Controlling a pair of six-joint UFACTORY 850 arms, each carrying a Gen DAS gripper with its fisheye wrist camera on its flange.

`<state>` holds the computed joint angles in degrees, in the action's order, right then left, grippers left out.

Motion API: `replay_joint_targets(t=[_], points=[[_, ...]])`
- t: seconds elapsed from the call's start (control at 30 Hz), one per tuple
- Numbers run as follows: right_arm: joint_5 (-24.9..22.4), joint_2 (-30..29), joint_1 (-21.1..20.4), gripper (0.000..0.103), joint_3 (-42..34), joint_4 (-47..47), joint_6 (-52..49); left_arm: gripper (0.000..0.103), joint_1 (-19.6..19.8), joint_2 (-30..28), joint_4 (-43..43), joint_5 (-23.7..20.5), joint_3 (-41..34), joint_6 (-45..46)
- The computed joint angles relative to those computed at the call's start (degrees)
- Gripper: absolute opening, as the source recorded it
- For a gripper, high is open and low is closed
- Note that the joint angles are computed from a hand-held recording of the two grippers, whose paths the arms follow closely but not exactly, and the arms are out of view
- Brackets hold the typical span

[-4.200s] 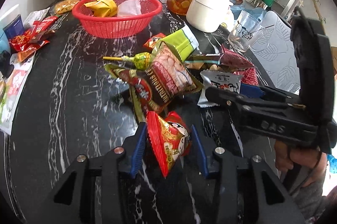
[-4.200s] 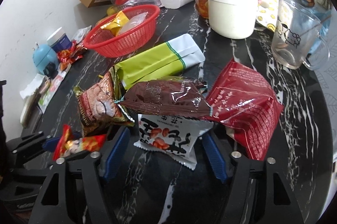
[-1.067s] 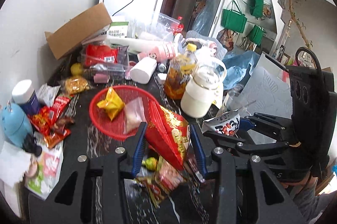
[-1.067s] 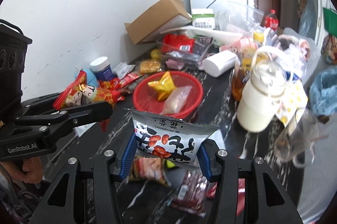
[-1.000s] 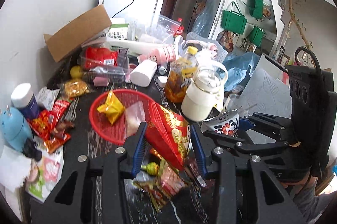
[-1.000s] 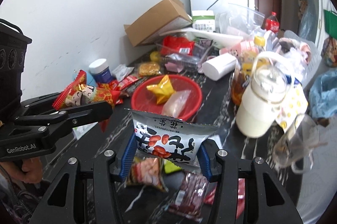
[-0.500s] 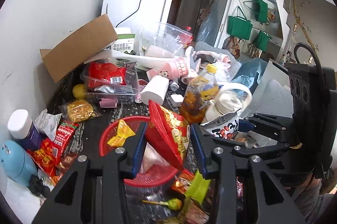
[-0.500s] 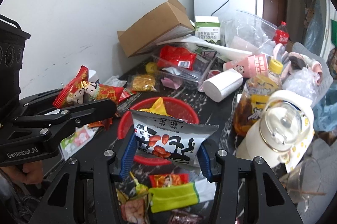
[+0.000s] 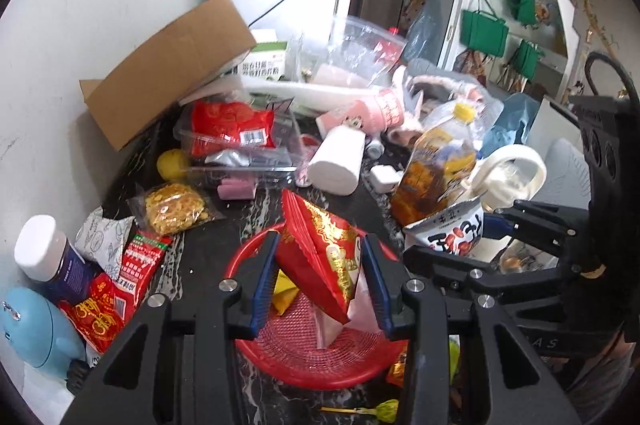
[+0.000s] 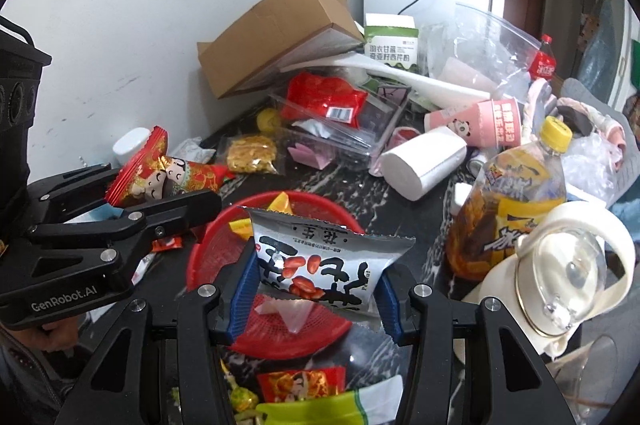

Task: Organize snacks
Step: 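Lift both held packets and carry them over the red basket, then open both grippers to drop the packets into the red basket, then move both tools back over the loose snack packets on the table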

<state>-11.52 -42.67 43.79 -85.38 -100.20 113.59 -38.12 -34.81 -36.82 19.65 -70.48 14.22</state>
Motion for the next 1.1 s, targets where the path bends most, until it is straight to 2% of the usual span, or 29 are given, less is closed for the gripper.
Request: replay_joint_targets(t=[0.2,0.43,0.53,0.7,0.77,0.83,0.97,1.1], points=[[1.15,-2.46,-0.32,0.052,-2.45,9.35,-9.12,0.04,0.3,-2.12,-7.11,-1.69,-1.97,6.95],[1.56,-4.33,-0.46,0.052,-4.31,22.29,-21.82,0.04,0.13,-5.18,-23.76,-3.21,-5.17,23.52],[0.9,-5.03,-0.52,0.063,-5.13,28.11,-27.48,0.041,-0.02,-6.12,-29.49,-2.83,-6.14,29.37],[0.13,-5.01,-0.58,0.073,-4.93,27.28,-26.4,0.045,-0.1,-8.03,-44.69,-2.02,-8.87,43.95],[0.0,-4.74,-0.61,0.073,-4.58,26.76,-25.74,0.06,-0.15,-8.47,-48.91,-1.36,-9.58,47.61],[-0.29,-4.43,-0.65,0.073,-4.18,25.69,-24.61,0.066,-0.44,-8.43,-49.14,-0.02,-9.48,47.69],[-0.95,-3.73,-0.67,0.073,-3.41,23.93,-22.51,0.067,-0.82,-7.69,-49.23,0.65,-8.93,47.96],[-1.35,-2.23,-0.56,0.073,-1.75,18.19,-16.42,0.067,-1.24,-6.6,-48.44,1.09,-8.18,47.29]])
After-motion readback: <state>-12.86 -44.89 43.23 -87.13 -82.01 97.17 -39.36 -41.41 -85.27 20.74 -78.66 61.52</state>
